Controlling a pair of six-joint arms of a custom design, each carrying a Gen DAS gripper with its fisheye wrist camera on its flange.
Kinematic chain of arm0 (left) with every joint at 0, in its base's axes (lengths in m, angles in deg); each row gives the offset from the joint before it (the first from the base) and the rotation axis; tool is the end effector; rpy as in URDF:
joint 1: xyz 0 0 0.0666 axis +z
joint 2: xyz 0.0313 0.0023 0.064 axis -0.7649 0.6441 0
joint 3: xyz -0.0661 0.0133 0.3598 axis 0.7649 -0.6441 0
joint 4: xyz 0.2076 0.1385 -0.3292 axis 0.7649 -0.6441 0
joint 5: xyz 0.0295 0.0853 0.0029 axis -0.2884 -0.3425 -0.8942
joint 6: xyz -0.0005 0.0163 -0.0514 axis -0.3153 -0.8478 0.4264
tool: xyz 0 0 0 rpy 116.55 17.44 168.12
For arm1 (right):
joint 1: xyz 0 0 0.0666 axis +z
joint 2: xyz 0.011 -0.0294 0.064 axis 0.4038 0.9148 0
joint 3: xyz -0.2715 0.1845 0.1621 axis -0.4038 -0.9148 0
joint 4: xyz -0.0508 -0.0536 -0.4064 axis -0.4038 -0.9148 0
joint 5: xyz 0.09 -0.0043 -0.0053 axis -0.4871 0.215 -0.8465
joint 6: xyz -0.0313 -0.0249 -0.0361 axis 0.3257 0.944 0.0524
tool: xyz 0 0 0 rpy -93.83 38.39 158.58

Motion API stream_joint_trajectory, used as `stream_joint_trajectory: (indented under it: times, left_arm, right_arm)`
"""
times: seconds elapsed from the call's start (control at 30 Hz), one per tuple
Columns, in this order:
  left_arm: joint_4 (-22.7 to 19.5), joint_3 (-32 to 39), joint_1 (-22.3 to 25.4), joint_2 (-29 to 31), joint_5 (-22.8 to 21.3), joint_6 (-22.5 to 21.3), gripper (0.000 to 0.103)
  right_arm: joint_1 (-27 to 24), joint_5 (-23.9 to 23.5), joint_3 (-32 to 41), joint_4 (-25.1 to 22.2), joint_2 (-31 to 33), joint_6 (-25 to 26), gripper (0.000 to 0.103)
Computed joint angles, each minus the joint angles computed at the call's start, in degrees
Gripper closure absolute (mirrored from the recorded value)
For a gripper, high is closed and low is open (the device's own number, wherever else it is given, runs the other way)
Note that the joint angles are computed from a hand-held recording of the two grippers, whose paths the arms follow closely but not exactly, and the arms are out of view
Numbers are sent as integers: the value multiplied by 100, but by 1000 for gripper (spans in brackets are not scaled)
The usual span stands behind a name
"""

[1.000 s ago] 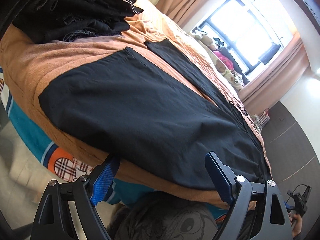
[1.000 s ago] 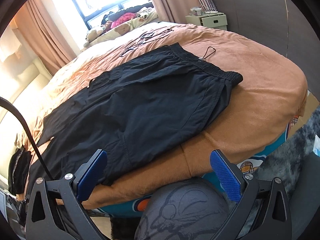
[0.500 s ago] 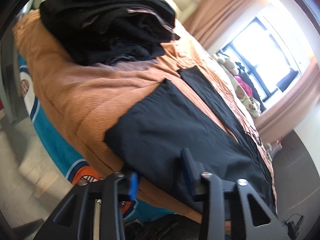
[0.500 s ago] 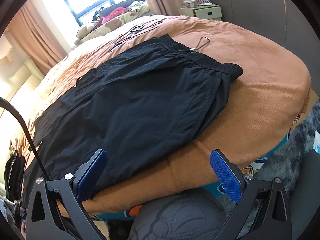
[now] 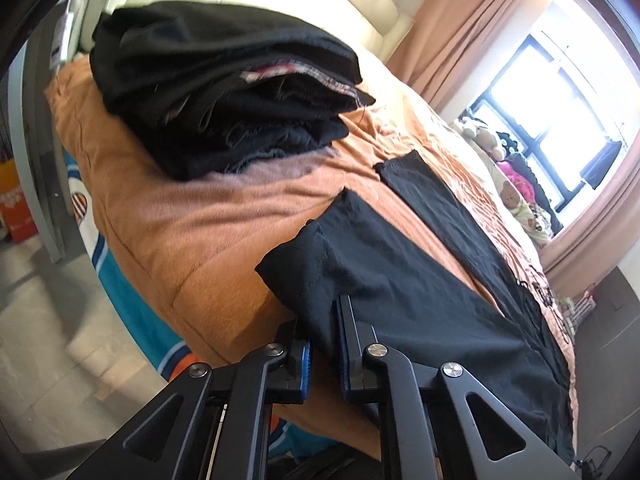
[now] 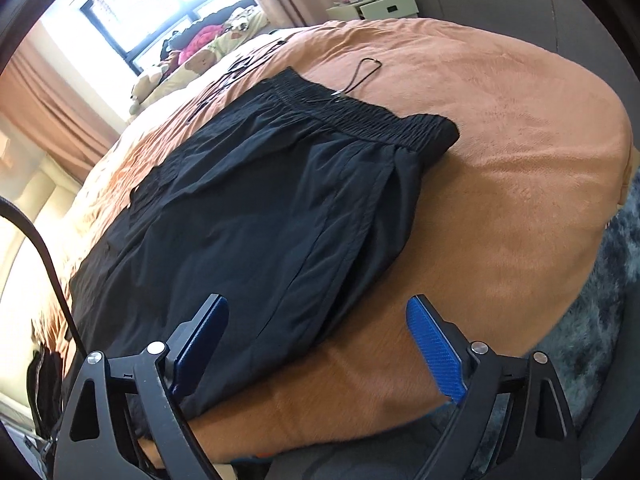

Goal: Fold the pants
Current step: 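Close the left gripper on the pant leg ends while the right gripper closes on the waistband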

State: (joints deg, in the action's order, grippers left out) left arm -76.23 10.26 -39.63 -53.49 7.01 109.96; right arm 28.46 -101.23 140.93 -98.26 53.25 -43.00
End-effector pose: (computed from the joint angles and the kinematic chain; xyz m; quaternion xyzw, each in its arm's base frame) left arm 0.1949 0.0415 0.3191 -0.4727 0.7656 -0.0584 0.4323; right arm 0.4407 0.0457 0.3716 0.0904 0.9037 0.2267 0.3518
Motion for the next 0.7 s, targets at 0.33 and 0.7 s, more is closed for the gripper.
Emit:
stream_joint_trajectory:
  times: [0.33,0.7]
  left_arm:
    - [-266,701,-224,689,-565,-1,93]
    - [-197,1042,-156,937,-652,-168,93]
  right_arm:
    - [-466,-979,405,352,712,-316,40]
    - [-618,-886,611,166,714,-88,98]
